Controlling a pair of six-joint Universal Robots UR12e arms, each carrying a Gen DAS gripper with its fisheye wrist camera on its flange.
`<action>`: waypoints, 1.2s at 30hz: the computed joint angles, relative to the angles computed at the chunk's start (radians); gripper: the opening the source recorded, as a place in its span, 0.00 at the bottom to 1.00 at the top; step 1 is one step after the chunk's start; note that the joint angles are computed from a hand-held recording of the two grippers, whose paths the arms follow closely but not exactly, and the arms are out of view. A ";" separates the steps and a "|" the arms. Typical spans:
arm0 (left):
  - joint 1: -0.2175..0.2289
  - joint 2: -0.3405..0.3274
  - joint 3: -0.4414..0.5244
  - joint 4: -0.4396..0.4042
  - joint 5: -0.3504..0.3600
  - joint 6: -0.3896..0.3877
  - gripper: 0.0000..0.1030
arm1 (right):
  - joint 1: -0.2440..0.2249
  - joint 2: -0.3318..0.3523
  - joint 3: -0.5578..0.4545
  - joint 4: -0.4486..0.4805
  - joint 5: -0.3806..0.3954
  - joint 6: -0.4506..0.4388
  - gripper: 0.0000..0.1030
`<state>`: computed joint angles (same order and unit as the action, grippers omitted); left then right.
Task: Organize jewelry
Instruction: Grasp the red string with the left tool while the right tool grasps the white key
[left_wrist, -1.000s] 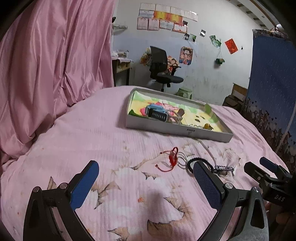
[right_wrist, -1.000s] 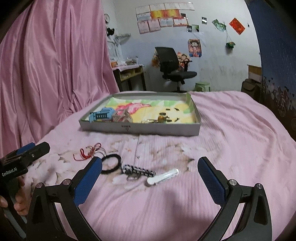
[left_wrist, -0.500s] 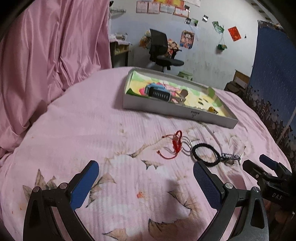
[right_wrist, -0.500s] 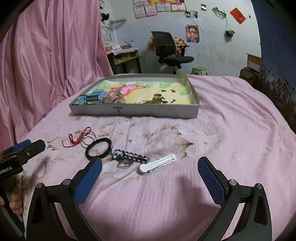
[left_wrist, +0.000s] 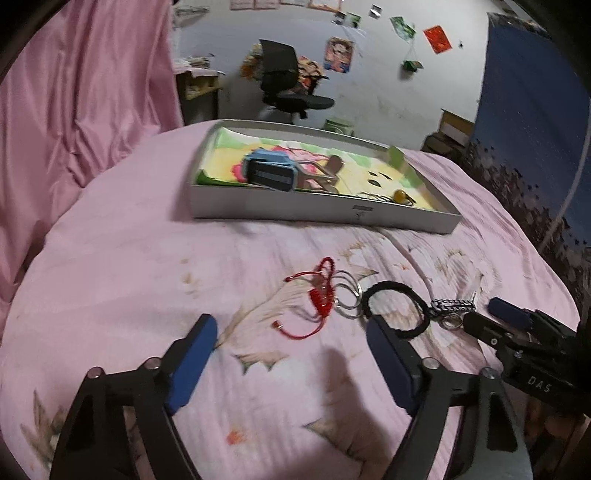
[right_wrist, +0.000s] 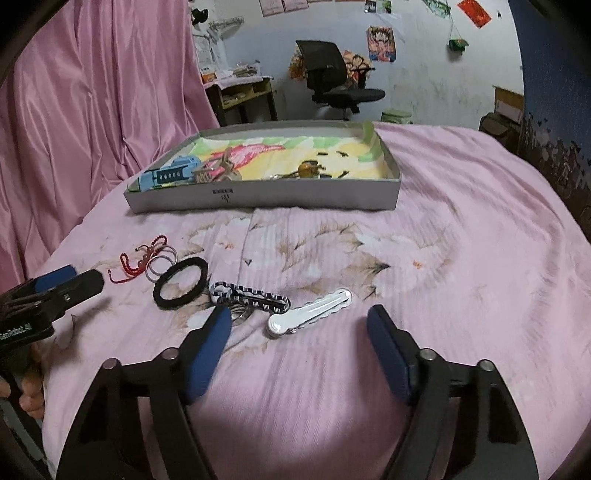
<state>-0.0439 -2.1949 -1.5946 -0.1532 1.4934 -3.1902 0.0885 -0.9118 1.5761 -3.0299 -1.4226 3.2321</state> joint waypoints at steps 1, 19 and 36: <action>0.001 -0.001 0.003 -0.006 -0.008 0.003 0.73 | 0.000 0.002 -0.002 0.004 0.002 0.000 0.61; 0.010 -0.027 0.051 -0.088 -0.082 0.003 0.26 | 0.007 0.006 -0.020 0.072 -0.021 -0.017 0.32; 0.014 -0.026 0.041 -0.085 -0.126 0.010 0.05 | 0.003 0.003 -0.014 0.071 -0.036 -0.005 0.15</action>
